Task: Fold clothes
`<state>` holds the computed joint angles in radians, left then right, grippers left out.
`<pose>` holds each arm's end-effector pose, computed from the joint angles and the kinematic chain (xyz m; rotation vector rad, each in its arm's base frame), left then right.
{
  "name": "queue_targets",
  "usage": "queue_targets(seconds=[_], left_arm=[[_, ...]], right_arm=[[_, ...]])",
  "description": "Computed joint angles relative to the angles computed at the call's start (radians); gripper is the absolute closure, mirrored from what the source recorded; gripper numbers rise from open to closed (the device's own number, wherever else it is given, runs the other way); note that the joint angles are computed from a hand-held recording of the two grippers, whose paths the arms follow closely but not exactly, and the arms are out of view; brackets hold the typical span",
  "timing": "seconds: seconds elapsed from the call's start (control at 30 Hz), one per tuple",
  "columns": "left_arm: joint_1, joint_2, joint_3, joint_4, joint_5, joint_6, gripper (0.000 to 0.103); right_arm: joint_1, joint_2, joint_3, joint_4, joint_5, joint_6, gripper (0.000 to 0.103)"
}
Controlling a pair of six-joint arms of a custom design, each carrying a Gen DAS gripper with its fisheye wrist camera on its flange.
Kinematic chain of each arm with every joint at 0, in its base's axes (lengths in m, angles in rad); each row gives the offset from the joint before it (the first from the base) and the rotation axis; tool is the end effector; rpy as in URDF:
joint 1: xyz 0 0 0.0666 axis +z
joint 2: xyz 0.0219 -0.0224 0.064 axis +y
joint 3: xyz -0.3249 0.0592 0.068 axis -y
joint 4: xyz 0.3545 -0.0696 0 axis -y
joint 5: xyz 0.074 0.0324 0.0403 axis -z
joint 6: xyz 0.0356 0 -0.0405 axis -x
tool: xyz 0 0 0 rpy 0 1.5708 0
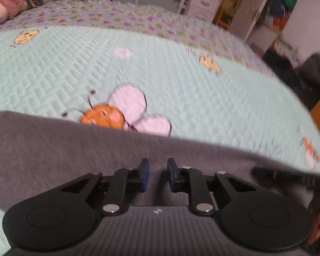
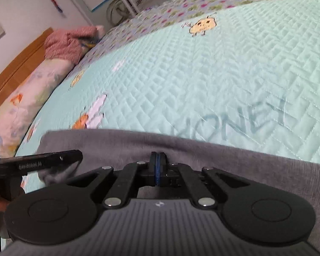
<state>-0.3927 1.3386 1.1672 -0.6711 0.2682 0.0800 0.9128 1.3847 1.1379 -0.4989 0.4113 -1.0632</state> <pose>0.3977 -0.1754 0.3210 0.5041 2.3920 -0.5381 0.2871 0.3475 0.3034 0.3819 2.2762 0.5760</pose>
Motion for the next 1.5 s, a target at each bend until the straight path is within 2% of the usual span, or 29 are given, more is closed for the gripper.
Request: queue_targets(seconds=[0.03, 0.1, 0.2, 0.27, 0.3, 0.37, 0.47, 0.5, 0.53, 0.57, 0.63, 0.7, 0.73, 0.77, 0.8, 0.83, 0.9, 0.93, 1.0, 1.07, 1.1, 1.13, 1.2, 1.23, 1.3, 1.33, 1.37, 1.43, 1.5], left_arm=[[0.012, -0.007, 0.000, -0.004, 0.014, -0.008, 0.065], [0.036, -0.020, 0.001, -0.011, 0.043, -0.025, 0.062], [0.059, 0.032, 0.013, -0.025, 0.016, -0.044, 0.064], [0.063, 0.062, 0.028, 0.016, 0.017, -0.014, 0.064], [0.065, 0.077, 0.036, 0.036, 0.017, 0.002, 0.068], [0.046, 0.117, 0.080, 0.050, -0.039, -0.007, 0.069], [0.034, 0.131, 0.095, 0.100, -0.116, -0.028, 0.070], [0.044, 0.119, 0.087, 0.115, -0.125, 0.000, 0.070], [0.066, 0.101, 0.071, 0.132, -0.095, 0.026, 0.070], [0.092, 0.074, 0.046, 0.141, -0.048, 0.042, 0.070], [0.146, 0.022, 0.002, 0.135, 0.036, 0.052, 0.068], [0.196, -0.016, -0.028, 0.089, 0.087, 0.024, 0.063], [0.213, -0.006, -0.026, 0.069, 0.085, 0.008, 0.063], [0.229, 0.005, -0.023, 0.051, 0.082, -0.008, 0.064], [0.241, 0.026, -0.021, 0.058, 0.071, -0.016, 0.072], [0.244, 0.051, -0.007, 0.079, 0.057, -0.019, 0.084], [0.249, 0.101, 0.025, 0.122, 0.027, -0.025, 0.098], [0.246, 0.129, 0.055, 0.128, 0.009, -0.013, 0.099], [0.244, 0.170, 0.108, 0.126, -0.014, 0.008, 0.099], [0.249, 0.177, 0.132, 0.117, -0.014, 0.026, 0.099], [0.259, 0.154, 0.117, 0.125, 0.001, 0.031, 0.095], [0.276, 0.122, 0.086, 0.132, 0.036, 0.023, 0.090], [0.311, 0.058, 0.028, 0.140, 0.111, 0.005, 0.081], [0.323, 0.036, 0.005, 0.133, 0.133, -0.012, 0.076], [0.339, 0.017, -0.023, 0.108, 0.158, -0.049, 0.072], [0.333, 0.039, -0.014, 0.088, 0.125, -0.060, 0.076], [0.330, 0.059, -0.012, 0.104, 0.106, -0.050, 0.081], [0.323, 0.096, 0.013, 0.152, 0.077, -0.040, 0.086], [0.298, 0.139, 0.077, 0.137, -0.029, -0.049, 0.095]], right_arm=[[0.004, -0.003, -0.003, 0.029, -0.032, 0.015, 0.097], [0.005, 0.001, -0.004, 0.072, -0.131, 0.059, 0.096], [-0.001, 0.034, 0.022, 0.092, -0.264, 0.124, 0.098], [-0.028, 0.087, 0.069, 0.070, -0.278, 0.127, 0.103], [-0.042, 0.108, 0.090, 0.066, -0.269, 0.113, 0.103], [-0.065, 0.139, 0.129, 0.055, -0.210, 0.072, 0.103], [-0.062, 0.186, 0.206, -0.011, -0.040, 0.023, 0.103], [-0.051, 0.187, 0.215, -0.034, 0.016, -0.002, 0.103], [-0.040, 0.170, 0.196, -0.016, 0.031, -0.035, 0.103], [-0.034, 0.149, 0.167, 0.034, 0.007, -0.040, 0.098], [-0.024, 0.114, 0.119, 0.132, -0.088, 0.003, 0.097], [-0.014, 0.129, 0.152, 0.102, -0.208, 0.069, 0.097], [-0.011, 0.155, 0.193, 0.051, -0.257, 0.104, 0.097], [-0.006, 0.193, 0.250, -0.026, -0.265, 0.138, 0.101], [-0.004, 0.222, 0.288, -0.069, -0.241, 0.149, 0.103], [-0.011, 0.238, 0.300, -0.067, -0.220, 0.137, 0.103], [-0.034, 0.262, 0.316, -0.047, -0.168, 0.072, 0.103], [-0.045, 0.272, 0.322, -0.030, -0.132, 0.041, 0.103], [-0.049, 0.296, 0.347, -0.041, -0.032, 0.002, 0.103], [-0.043, 0.278, 0.313, 0.012, -0.027, -0.025, 0.103], [-0.037, 0.263, 0.290, 0.043, -0.030, -0.039, 0.103], [-0.027, 0.253, 0.269, 0.076, -0.039, -0.042, 0.097], [-0.002, 0.227, 0.233, 0.116, -0.087, -0.020, 0.096], [0.008, 0.217, 0.221, 0.123, -0.115, -0.010, 0.096], [0.020, 0.225, 0.226, 0.119, -0.168, 0.000, 0.096], [0.017, 0.247, 0.249, 0.104, -0.189, -0.006, 0.097], [0.013, 0.272, 0.278, 0.076, -0.190, -0.010, 0.103], [0.017, 0.307, 0.319, 0.057, -0.137, -0.019, 0.103], [0.008, 0.337, 0.364, 0.039, -0.082, -0.038, 0.103]])
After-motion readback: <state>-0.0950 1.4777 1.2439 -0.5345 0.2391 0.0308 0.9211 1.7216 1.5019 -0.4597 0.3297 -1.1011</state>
